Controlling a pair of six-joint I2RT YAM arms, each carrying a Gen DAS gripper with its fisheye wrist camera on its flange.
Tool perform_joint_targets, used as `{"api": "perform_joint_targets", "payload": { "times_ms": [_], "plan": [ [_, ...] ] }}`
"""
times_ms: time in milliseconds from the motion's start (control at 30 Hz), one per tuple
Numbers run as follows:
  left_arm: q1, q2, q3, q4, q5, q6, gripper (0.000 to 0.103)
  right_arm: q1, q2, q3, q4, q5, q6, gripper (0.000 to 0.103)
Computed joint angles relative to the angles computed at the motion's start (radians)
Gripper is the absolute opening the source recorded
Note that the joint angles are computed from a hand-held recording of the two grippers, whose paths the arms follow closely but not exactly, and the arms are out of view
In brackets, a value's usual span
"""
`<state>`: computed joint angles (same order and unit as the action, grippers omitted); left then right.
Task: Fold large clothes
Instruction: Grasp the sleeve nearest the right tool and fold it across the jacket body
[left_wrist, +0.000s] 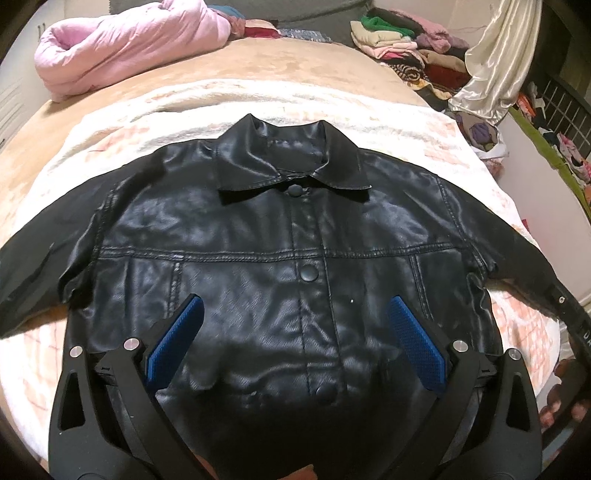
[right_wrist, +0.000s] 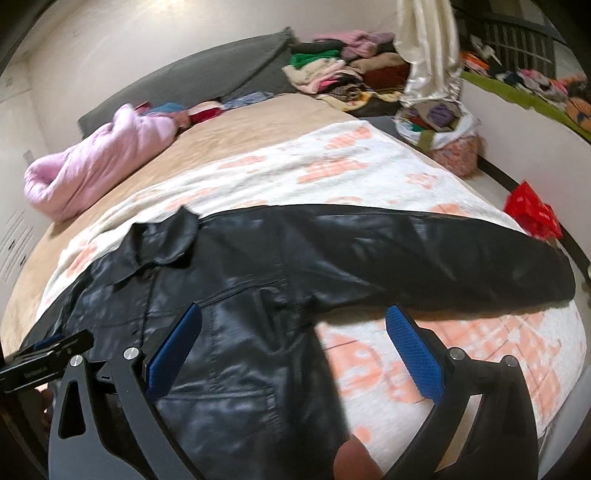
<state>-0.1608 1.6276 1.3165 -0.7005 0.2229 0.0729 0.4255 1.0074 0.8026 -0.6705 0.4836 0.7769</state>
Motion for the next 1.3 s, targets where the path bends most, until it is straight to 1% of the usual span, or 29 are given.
{"api": "perform_joint_targets", "payload": {
  "times_ms": [167, 267, 467, 633, 833, 967, 1000, 1167, 1200, 1267, 1300],
  "plan": [
    [-0.048, 0.063, 0.046, 0.0, -0.016, -0.028, 0.094, -0.161, -0.055, -0.072, 0.036, -0.059, -0.025, 0.099],
    [-0.077, 0.099, 0.073, 0.004, -0.027, -0.041, 0.094, -0.3, -0.092, -0.124, 0.063, -0.125, -0.042, 0.099],
    [-0.131, 0.15, 0.11, 0.022, -0.062, -0.062, 0.094, -0.529, -0.137, -0.198, 0.092, -0.214, -0.085, 0.099],
    [-0.168, 0.188, 0.148, 0.027, -0.087, -0.073, 0.094, -0.741, -0.148, -0.257, 0.131, -0.304, -0.116, 0.099],
    [-0.202, 0.236, 0.202, 0.025, -0.109, -0.091, 0.094, -0.947, -0.092, -0.31, 0.226, -0.409, -0.124, 0.099],
    [-0.217, 0.252, 0.217, 0.024, -0.112, -0.104, 0.094, -1.083, 0.005, -0.34, 0.343, -0.5, -0.099, 0.099],
    [-0.22, 0.255, 0.22, 0.023, -0.115, -0.106, 0.094, -1.125, 0.027, -0.353, 0.394, -0.537, -0.084, 0.099],
    [-0.233, 0.27, 0.23, 0.026, -0.118, -0.122, 0.094, -1.213, 0.069, -0.368, 0.511, -0.613, -0.019, 0.099],
    [-0.235, 0.272, 0.232, 0.027, -0.118, -0.124, 0.094, -1.234, 0.083, -0.372, 0.54, -0.636, 0.008, 0.098],
    [-0.24, 0.28, 0.241, 0.023, -0.119, -0.133, 0.094, -1.263, 0.098, -0.373, 0.574, -0.663, 0.04, 0.088],
    [-0.24, 0.282, 0.243, 0.022, -0.115, -0.137, 0.094, -1.272, 0.109, -0.368, 0.584, -0.666, 0.056, 0.079]
  ]
}}
